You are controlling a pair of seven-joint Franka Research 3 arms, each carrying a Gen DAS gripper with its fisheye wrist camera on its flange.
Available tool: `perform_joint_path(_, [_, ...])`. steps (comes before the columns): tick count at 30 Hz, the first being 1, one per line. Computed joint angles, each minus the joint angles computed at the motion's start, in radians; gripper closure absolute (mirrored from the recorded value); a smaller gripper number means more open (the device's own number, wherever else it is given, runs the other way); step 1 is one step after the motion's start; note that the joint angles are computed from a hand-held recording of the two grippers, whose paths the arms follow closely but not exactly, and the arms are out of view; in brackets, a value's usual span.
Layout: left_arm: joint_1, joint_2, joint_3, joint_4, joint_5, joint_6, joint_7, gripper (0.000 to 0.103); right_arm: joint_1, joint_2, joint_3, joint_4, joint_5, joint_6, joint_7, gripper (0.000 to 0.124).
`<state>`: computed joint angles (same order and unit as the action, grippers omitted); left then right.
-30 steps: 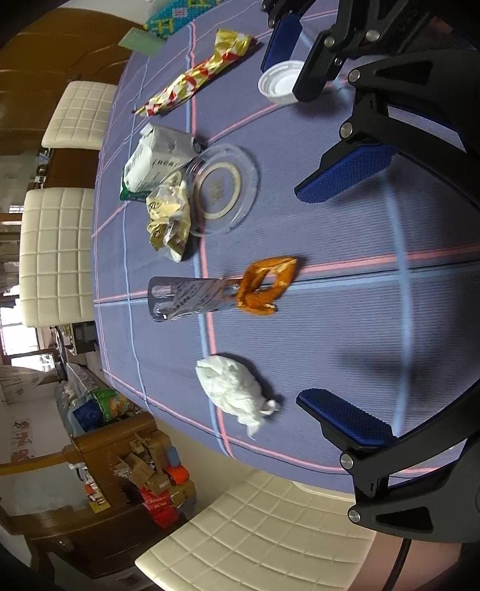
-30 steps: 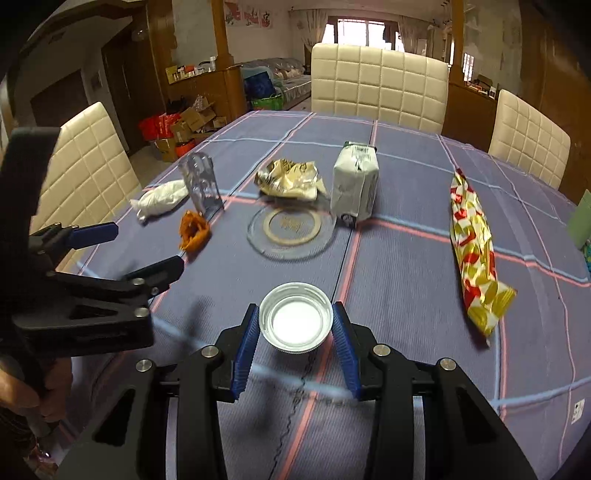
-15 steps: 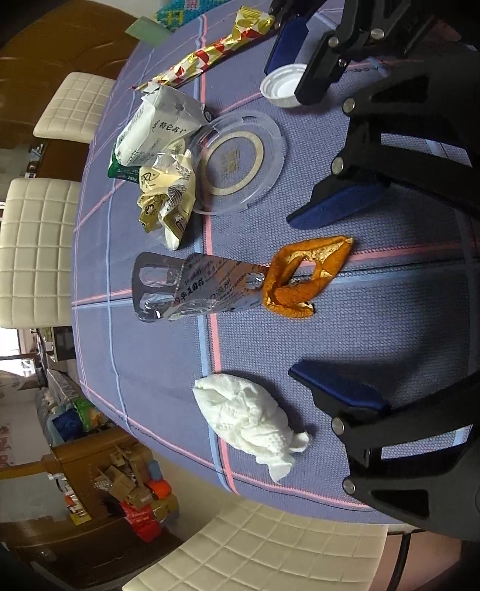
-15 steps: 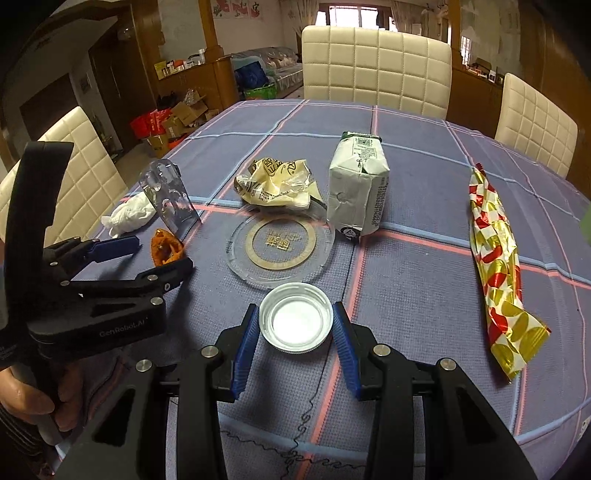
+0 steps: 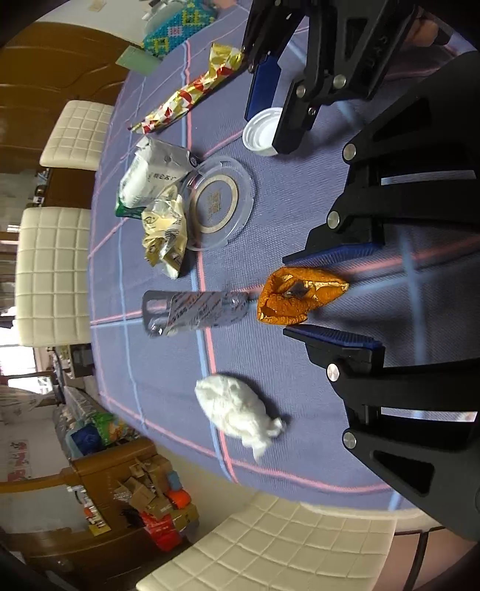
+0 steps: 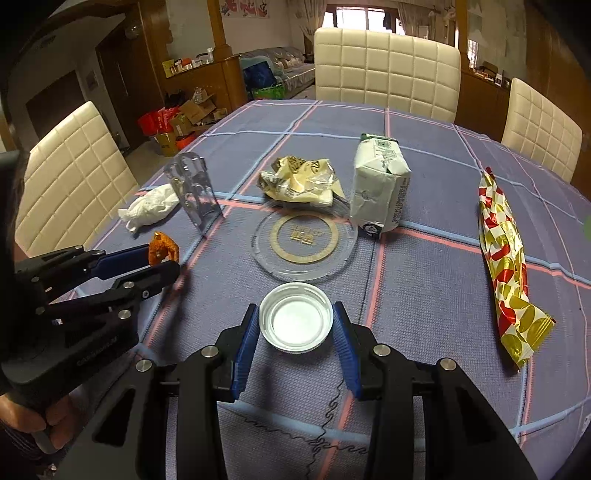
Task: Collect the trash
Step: 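Carry the orange wrapper and white lid over the bin and release both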
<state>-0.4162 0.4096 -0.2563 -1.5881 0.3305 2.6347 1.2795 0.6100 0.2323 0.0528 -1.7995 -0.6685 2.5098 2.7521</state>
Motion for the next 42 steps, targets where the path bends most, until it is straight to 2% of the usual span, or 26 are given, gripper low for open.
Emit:
perform_joint_path(6, [-0.006, -0.099, 0.034, -0.123, 0.085, 0.059, -0.08, 0.07, 0.024, 0.017, 0.006, 0.039, -0.021, -0.013, -0.012, 0.085])
perform_joint_path(15, [0.032, -0.194, 0.041, -0.243, 0.162, 0.111, -0.175, 0.07, 0.065, 0.038, 0.003, 0.096, -0.053, -0.043, -0.023, 0.085])
perform_joint_path(28, [0.083, -0.281, 0.044, -0.35, 0.243, 0.158, -0.278, 0.07, 0.11, 0.095, -0.002, 0.195, -0.072, -0.079, -0.061, 0.085])
perform_joint_path(42, [0.153, -0.352, 0.061, -0.436, 0.337, 0.185, -0.398, 0.07, 0.179, 0.239, -0.041, 0.407, -0.01, -0.123, -0.207, 0.085])
